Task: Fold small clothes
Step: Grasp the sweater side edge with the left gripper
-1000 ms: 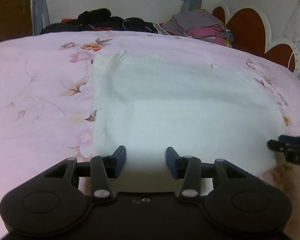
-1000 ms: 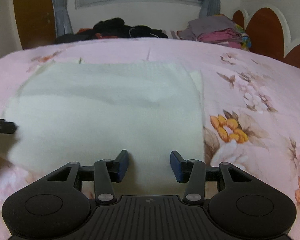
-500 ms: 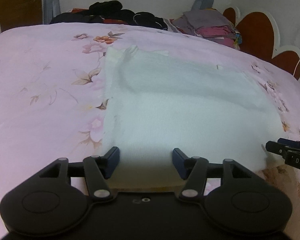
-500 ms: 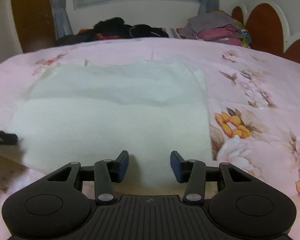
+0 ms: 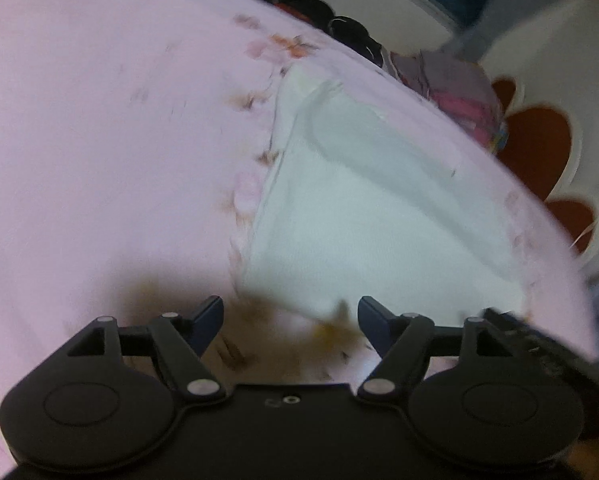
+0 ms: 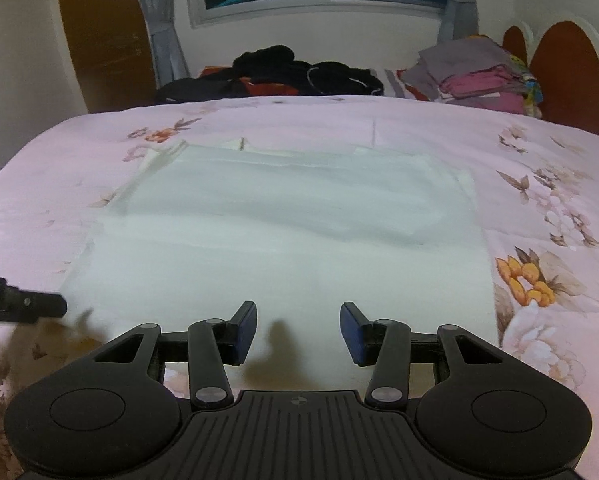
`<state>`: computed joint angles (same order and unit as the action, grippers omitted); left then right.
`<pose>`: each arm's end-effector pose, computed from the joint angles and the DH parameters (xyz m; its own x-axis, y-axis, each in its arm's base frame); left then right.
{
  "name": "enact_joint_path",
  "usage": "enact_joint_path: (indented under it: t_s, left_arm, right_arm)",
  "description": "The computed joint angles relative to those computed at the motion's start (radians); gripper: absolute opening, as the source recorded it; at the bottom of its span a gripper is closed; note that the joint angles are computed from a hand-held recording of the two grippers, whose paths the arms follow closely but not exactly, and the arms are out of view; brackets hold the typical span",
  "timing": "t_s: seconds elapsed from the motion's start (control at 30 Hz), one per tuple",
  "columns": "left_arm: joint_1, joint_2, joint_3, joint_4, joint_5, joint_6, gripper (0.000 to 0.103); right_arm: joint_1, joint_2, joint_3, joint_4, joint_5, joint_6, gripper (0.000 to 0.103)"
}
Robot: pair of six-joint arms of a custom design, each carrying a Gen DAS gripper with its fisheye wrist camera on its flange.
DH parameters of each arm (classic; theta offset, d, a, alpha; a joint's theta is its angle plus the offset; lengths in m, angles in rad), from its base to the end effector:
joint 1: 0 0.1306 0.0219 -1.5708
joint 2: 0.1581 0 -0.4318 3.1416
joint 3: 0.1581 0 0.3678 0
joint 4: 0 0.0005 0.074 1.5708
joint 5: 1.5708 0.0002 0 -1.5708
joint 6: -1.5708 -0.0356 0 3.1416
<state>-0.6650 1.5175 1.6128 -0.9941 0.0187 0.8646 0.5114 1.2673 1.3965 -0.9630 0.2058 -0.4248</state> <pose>0.3937 -0.3102 0.5091 -0.8760 -0.2798 -0.3929 -0.0622 0.8733 -0.4832 0.3501 0.1875 0.5245 -0.7364 0.0494 -0.6747 -0.0612 0.9884 0.1391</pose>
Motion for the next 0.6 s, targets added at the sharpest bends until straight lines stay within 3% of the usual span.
enact_joint_path:
  t_s: [0.17,0.3,0.53,0.6]
  left_arm:
    - [0.000,-0.037,-0.124,0.207,0.111,0.192,0.072]
    - [0.000,-0.020,-0.179,0.371,0.086,0.287,0.074]
    - [0.011,0.029,-0.175,0.505,0.026,0.328,0.075]
    - [0.015,0.043,-0.170,0.530,0.010,0.330,0.068]
  right_arm:
    - [-0.001,0.019,0.009,0.009,-0.016,-0.012,0.046]
    - [-0.007,0.048,0.027,0.024,-0.039,-0.028,0.046]
    - [-0.030,0.131,0.090,0.066,-0.025,-0.018,0.046]
    - [-0.036,0.161,0.114,0.075,-0.016,-0.008,0.046]
